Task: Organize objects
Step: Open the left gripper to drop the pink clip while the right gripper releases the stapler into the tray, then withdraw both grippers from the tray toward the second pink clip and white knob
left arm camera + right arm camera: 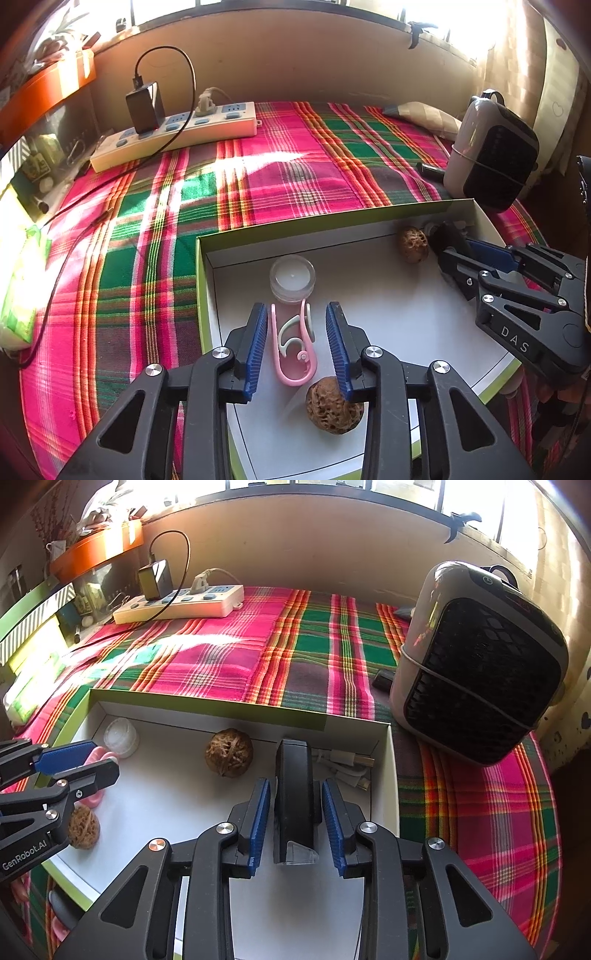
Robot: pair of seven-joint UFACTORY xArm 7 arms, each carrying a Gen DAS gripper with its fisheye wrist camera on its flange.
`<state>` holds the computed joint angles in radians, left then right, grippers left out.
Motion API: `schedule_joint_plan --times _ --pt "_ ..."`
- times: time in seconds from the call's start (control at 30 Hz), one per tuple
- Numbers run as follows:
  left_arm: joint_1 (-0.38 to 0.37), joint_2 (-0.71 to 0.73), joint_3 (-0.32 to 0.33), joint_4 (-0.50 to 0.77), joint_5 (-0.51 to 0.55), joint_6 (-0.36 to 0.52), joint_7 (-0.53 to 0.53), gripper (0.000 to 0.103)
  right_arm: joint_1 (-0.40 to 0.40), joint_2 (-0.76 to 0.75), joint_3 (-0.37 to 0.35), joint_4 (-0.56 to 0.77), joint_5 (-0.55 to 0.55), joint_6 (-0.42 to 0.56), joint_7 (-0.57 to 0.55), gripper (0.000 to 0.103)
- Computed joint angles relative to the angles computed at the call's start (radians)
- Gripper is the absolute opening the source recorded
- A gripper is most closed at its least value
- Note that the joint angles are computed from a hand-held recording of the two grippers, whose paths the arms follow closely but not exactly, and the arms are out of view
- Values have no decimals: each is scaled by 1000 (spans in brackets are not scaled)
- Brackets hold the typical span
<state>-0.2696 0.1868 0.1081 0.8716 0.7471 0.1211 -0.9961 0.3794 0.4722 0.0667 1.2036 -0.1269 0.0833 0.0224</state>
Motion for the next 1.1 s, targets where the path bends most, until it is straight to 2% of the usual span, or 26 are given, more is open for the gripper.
schedule_joint_plan --times 0.07,0.1,0.3,0.43,0.53,0.77,0.87,1.1 --pt "-4 -8 5 -6 13 0 -14 32 -16 -5 18 -7 10 -6 -9 41" --pt "-3 -14 4 -11 16 0 -19 32 -21 -8 25 -11 14 -8 -13 42" --pt "6 -38 -7 -38 42 -18 -37 32 -28 -35 37 -45 27 -28 -27 42" --pt "3 -65 -1 -56 128 -19 -134 33 -33 -62 43 -79 38 -47 -28 42" --pt "25 -87 -23 -70 165 -16 -175 33 -16 -88 23 -110 34 -65 -16 42" --pt "77 -147 -82 -114 272 -8 -297 33 -29 -140 41 -179 49 -109 -14 42" --pt "98 -171 -114 -125 346 16 -367 33 -59 -156 77 -205 63 -122 -26 43" --pt "144 -215 -169 -160 377 28 -412 33 -92 -188 117 -255 86 -153 -37 43"
